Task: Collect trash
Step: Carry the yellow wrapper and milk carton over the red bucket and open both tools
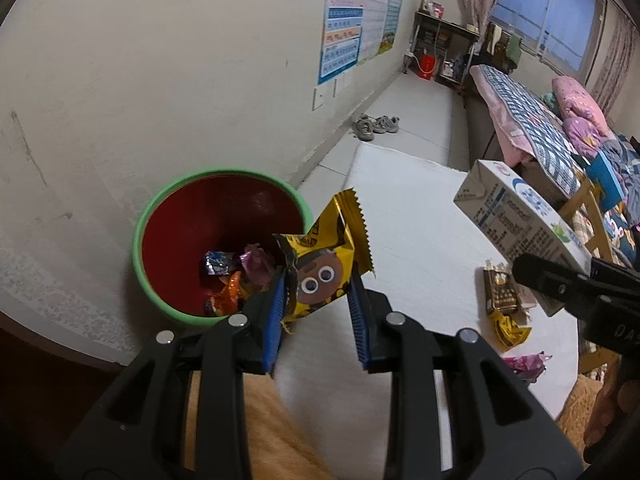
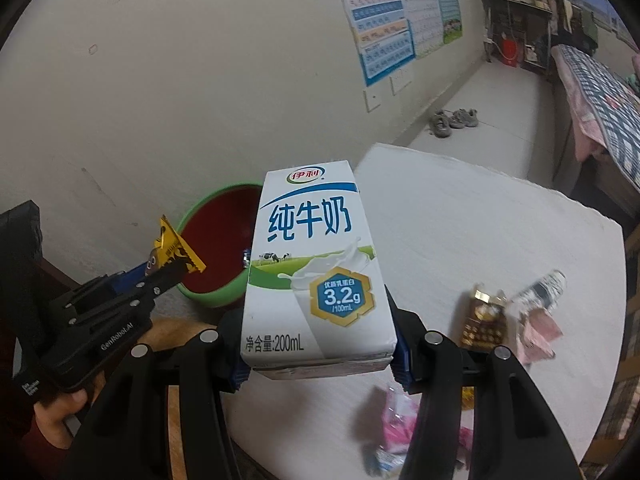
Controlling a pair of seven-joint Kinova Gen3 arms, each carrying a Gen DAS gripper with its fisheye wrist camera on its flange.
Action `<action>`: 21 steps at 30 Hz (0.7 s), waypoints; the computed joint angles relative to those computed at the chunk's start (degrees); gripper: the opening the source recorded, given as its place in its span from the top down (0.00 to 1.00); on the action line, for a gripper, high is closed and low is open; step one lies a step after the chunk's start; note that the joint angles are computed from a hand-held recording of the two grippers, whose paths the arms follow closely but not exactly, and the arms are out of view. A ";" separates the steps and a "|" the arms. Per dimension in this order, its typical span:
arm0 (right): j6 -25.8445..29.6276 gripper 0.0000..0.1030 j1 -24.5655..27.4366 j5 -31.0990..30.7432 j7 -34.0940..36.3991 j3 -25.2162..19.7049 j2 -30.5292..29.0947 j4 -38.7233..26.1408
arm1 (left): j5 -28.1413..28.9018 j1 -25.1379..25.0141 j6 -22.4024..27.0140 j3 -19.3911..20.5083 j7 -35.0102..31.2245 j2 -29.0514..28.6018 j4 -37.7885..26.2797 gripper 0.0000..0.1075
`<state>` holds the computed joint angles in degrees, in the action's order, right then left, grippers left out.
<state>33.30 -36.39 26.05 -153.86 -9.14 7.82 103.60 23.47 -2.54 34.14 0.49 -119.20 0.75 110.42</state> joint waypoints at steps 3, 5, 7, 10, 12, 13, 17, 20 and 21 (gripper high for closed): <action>-0.24 0.49 0.13 -1.10 2.09 -0.15 2.07 -2.28 | 0.82 -0.88 0.11 -0.60 -0.72 0.70 -0.31 0.74; -0.11 0.49 -0.16 -1.81 3.57 0.12 3.43 -3.92 | 1.11 -1.54 0.12 -0.85 -0.78 1.25 -0.50 0.74; -0.22 0.49 -0.46 -2.79 4.76 0.51 4.49 -5.10 | 1.60 -2.30 0.17 -0.98 -1.27 1.84 -0.79 0.74; -0.46 0.49 -0.27 -5.29 7.99 0.83 6.56 -7.29 | 2.33 -3.58 0.11 -1.23 -2.11 2.39 -0.79 0.74; -0.18 0.49 -0.43 -6.44 9.84 1.21 7.73 -8.76 | 2.20 -4.23 -0.17 -1.29 -1.91 3.10 -1.21 0.74; -0.18 0.49 -0.31 -7.20 10.97 1.32 8.24 -9.32 | 2.11 -4.62 -0.31 -1.34 -1.81 3.50 -1.45 0.74; 1.07 0.49 -0.66 -9.63 15.11 1.78 10.99 -13.24 | 2.65 -6.67 0.72 -1.30 -1.72 5.70 -3.49 0.74; 2.41 0.49 -0.32 -11.84 19.04 1.71 13.60 -17.08 | 3.95 -8.70 2.16 -1.24 -2.12 7.31 -5.19 0.74; 2.90 0.49 -0.14 -12.67 20.53 1.62 14.64 -18.65 | 3.62 -8.97 1.84 -1.22 -1.80 7.74 -5.60 0.74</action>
